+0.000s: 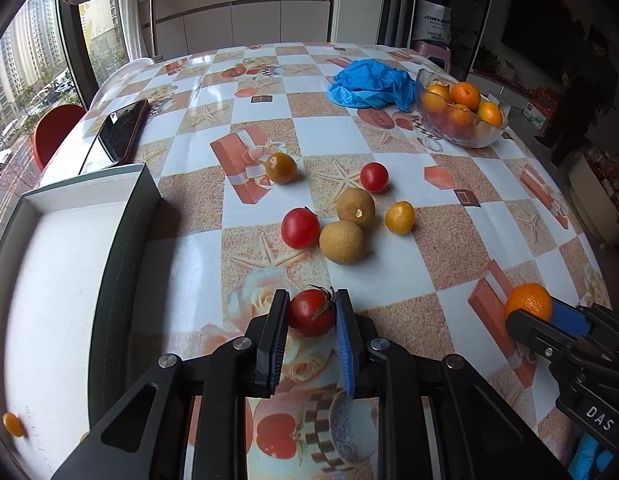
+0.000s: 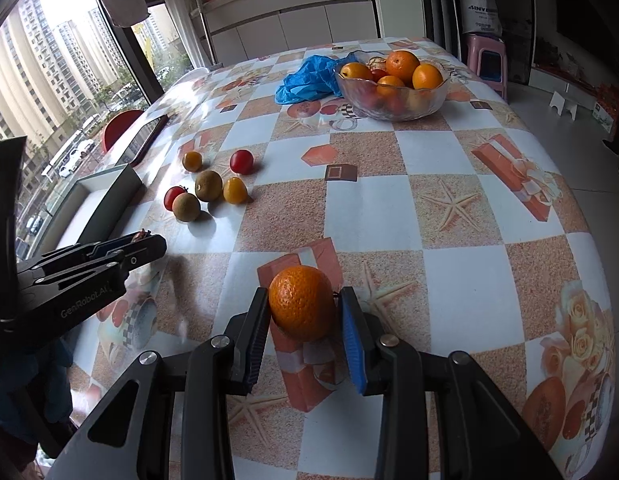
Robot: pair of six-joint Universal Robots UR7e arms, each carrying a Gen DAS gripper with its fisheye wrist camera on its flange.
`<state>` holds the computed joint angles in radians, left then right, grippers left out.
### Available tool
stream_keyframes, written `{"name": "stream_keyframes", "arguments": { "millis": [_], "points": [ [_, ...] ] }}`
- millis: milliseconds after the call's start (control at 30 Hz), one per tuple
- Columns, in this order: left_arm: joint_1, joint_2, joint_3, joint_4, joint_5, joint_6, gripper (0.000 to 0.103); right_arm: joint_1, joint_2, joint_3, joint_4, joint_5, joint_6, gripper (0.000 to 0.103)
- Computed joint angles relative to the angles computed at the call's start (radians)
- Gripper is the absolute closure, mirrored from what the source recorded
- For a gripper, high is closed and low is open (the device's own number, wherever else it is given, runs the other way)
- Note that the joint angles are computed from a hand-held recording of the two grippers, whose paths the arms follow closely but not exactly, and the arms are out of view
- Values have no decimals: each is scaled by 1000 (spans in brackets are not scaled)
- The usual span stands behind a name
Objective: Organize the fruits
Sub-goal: 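Grasp the red tomato with the left gripper while the right gripper grasps the mandarin, then carry the tomato and mandarin into the white tray and open both grippers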
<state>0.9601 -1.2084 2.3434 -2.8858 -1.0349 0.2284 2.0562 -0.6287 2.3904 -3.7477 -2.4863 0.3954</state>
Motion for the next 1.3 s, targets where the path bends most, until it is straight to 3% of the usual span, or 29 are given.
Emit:
{"name": "stream_keyframes", "arguments": {
  "millis": [367, 633, 967, 1300],
  "points": [
    [-40, -250, 105, 29, -23, 71, 79, 76, 12, -80, 161, 9, 34, 65],
    [20, -355, 90, 36, -12, 91, 79, 134, 37, -194, 288, 27, 9, 65],
    [143, -380, 53, -39, 41, 162, 79, 173, 103, -359, 422, 72, -51, 65],
    [243, -349, 5, -58, 32, 178, 79, 195, 173, -503, 516, 109, -105, 65]
  ]
}}
